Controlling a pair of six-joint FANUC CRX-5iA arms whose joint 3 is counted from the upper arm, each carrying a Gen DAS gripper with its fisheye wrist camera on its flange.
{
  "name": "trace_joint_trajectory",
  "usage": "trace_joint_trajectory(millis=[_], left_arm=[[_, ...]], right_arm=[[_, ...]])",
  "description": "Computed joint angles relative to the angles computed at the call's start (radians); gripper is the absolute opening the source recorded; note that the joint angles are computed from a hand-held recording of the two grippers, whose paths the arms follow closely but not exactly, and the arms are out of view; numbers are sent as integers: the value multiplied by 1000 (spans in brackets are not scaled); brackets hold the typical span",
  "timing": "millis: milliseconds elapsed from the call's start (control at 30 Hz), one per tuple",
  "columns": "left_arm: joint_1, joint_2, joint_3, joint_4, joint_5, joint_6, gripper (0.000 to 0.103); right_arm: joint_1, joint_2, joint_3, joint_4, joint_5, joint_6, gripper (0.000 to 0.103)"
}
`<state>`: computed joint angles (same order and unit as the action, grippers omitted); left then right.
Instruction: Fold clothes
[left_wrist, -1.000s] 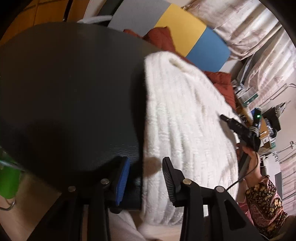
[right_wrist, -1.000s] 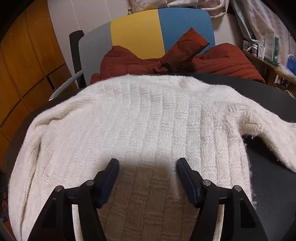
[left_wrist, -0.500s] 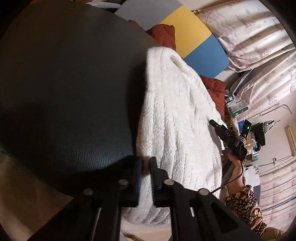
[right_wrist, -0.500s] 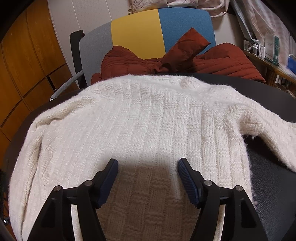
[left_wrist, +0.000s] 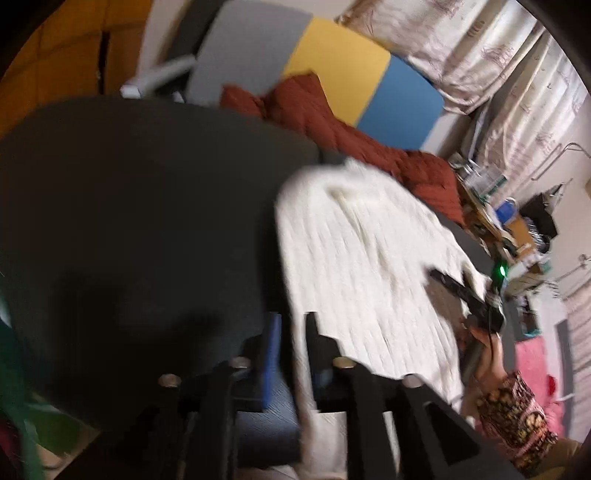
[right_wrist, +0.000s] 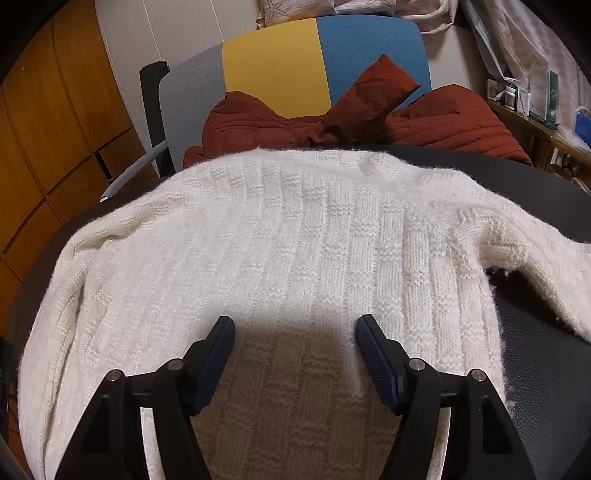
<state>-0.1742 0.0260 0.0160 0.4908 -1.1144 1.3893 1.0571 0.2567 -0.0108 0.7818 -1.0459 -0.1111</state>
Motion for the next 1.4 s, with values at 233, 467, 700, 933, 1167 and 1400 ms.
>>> trace_joint_trajectory(millis=[233,467,700,933,1167,1400], left_arm=[[-54,-44,-168,18,92,35,29],[-61,-89,-289,128,230,-4,31],[-64,-114,-329,168,254,-36,43],[-55,-132,-374,249,255,-111,50],[-79,-134,-353,181,278,-69,50],[-87,-135,-341,146,281,-40,48]], right_arm=[[-2,-5,-7,1,13,-4,72],[3,19,30,-13,-30,35,73],[10,68,103,-39,-107,109,76],[16,91,137,-43,-152,128,78],[23,119,175,-46,-213,147,82],[27,131,195,-47,-241,158,83]])
